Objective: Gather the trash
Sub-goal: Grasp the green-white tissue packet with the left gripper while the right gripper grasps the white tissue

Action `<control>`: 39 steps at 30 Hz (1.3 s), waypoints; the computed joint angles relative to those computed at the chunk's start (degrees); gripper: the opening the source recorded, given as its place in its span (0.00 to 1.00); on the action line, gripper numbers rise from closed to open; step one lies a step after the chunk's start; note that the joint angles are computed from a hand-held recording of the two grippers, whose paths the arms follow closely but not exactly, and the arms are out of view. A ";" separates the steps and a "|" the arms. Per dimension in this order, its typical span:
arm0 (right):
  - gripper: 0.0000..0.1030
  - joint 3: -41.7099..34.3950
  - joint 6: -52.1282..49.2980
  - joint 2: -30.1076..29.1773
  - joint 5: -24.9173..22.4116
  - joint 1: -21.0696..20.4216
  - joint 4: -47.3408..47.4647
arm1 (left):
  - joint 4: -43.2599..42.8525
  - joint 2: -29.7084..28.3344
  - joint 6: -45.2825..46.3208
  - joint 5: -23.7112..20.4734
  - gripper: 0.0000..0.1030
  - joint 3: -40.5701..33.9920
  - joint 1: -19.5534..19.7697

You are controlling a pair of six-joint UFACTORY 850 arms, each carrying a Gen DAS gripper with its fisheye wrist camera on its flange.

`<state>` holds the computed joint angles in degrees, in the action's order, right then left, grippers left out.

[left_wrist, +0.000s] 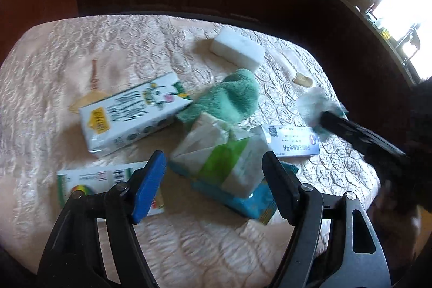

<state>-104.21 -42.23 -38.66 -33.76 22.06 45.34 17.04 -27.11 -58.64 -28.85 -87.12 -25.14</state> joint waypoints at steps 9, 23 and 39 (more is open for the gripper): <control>0.24 7.88 -4.52 6.18 1.35 -2.28 5.33 | 3.65 -4.47 2.22 -3.86 0.32 -5.06 -1.26; 0.24 14.70 -10.56 11.23 2.48 -3.07 11.67 | 5.32 1.63 1.27 -1.09 0.05 0.07 -2.27; 0.24 18.04 -11.01 13.92 2.20 -4.07 12.60 | -1.45 1.55 9.41 -0.96 0.70 2.00 -1.98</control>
